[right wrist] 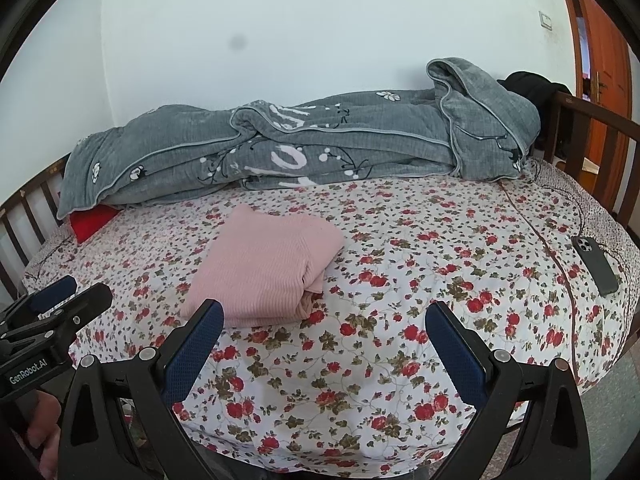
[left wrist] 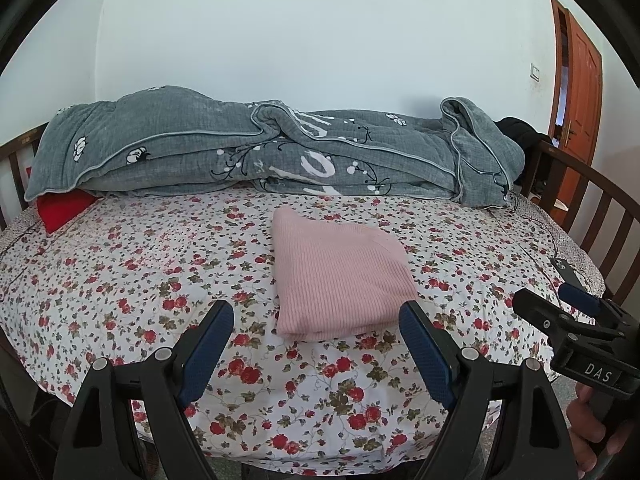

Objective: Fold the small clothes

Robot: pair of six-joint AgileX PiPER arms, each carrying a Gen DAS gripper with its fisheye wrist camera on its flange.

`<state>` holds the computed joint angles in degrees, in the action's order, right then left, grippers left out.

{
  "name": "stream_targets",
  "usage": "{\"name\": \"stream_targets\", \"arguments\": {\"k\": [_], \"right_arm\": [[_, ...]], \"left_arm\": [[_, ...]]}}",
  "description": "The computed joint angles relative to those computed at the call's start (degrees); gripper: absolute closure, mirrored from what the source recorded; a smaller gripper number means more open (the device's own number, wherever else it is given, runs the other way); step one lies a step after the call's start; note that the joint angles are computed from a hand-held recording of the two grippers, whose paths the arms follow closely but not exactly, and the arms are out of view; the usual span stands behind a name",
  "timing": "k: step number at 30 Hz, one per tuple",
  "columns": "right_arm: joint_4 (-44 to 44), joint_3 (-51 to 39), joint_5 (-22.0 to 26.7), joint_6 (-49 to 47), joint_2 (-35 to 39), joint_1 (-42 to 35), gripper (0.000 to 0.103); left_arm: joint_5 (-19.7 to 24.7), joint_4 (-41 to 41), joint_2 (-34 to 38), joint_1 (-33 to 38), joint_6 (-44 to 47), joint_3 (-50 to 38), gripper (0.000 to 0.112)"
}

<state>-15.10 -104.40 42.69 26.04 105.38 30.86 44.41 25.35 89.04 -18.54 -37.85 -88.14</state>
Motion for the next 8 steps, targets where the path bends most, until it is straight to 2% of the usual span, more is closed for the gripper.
{"name": "stream_targets", "arguments": {"k": [8], "right_arm": [[0.0, 0.0, -0.1, 0.1, -0.1, 0.0, 0.004]], "left_arm": [[0.0, 1.6, -0.5, -0.1, -1.3, 0.4, 0.028]]}}
